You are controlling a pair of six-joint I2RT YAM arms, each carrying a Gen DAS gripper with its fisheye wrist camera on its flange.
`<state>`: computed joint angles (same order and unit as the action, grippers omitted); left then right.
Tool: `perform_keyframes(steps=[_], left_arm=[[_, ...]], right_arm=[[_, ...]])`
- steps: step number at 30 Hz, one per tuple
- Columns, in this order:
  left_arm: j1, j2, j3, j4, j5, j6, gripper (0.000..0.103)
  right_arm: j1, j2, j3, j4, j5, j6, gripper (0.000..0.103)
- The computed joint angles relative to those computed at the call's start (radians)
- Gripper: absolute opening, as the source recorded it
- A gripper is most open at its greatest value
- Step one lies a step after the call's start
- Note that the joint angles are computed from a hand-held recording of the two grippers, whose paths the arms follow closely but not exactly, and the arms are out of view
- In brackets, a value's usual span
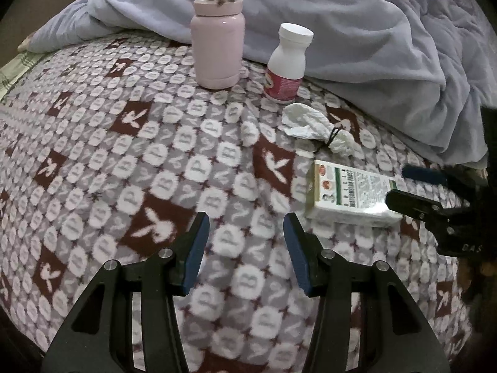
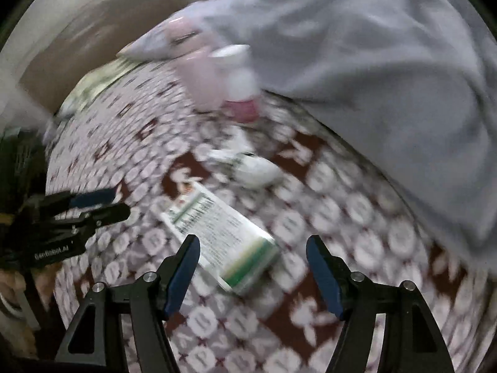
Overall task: Collect trash
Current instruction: 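Grasp the Watermelon Frost box with the right gripper while the left approaches the white tissue, then close the left gripper on the crumpled white tissue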
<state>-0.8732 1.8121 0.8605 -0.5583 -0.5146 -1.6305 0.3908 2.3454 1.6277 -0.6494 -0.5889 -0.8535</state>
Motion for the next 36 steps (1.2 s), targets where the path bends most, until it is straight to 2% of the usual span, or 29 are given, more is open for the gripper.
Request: perform_keyframes(steps=[3, 8, 12, 14, 17, 20, 22, 26, 29, 36], left_arm=[[-0.007, -0.022, -0.03, -0.007, 0.004, -0.019, 0.048], [-0.002, -0.042, -0.068, 0.005, 0.01, -0.038, 0.048], [0.012, -0.047, -0.077, 0.028, 0.016, -0.029, 0.048], [0.019, -0.047, -0.073, 0.037, 0.012, -0.016, 0.048], [0.039, -0.046, -0.061, 0.062, 0.005, 0.016, 0.048], [0.074, -0.034, -0.042, 0.115, 0.003, 0.064, 0.048], [0.095, -0.019, -0.022, 0.152, -0.006, 0.097, 0.048], [0.148, 0.047, 0.043, 0.235, -0.019, 0.187, 0.056], [0.207, 0.132, 0.127, 0.266, 0.0, 0.251, 0.061], [0.317, 0.269, 0.243, 0.299, 0.055, 0.212, 0.061]], right_arm=[[0.047, 0.016, 0.05, -0.061, 0.049, -0.119, 0.072], [0.114, 0.031, 0.034, -0.025, 0.15, -0.203, 0.073], [0.131, 0.044, 0.009, 0.022, 0.154, -0.153, 0.07], [0.122, -0.004, -0.093, 0.133, 0.133, -0.135, 0.06], [0.093, -0.053, -0.164, 0.179, 0.118, -0.116, 0.055], [0.042, -0.103, -0.228, 0.227, 0.119, -0.109, 0.054], [-0.01, -0.112, -0.22, 0.204, 0.098, -0.108, 0.054], [-0.121, -0.09, -0.149, 0.143, 0.106, -0.044, 0.054], [-0.17, -0.082, -0.149, 0.192, 0.139, -0.005, 0.054], [-0.198, -0.027, -0.108, 0.19, 0.127, 0.023, 0.054]])
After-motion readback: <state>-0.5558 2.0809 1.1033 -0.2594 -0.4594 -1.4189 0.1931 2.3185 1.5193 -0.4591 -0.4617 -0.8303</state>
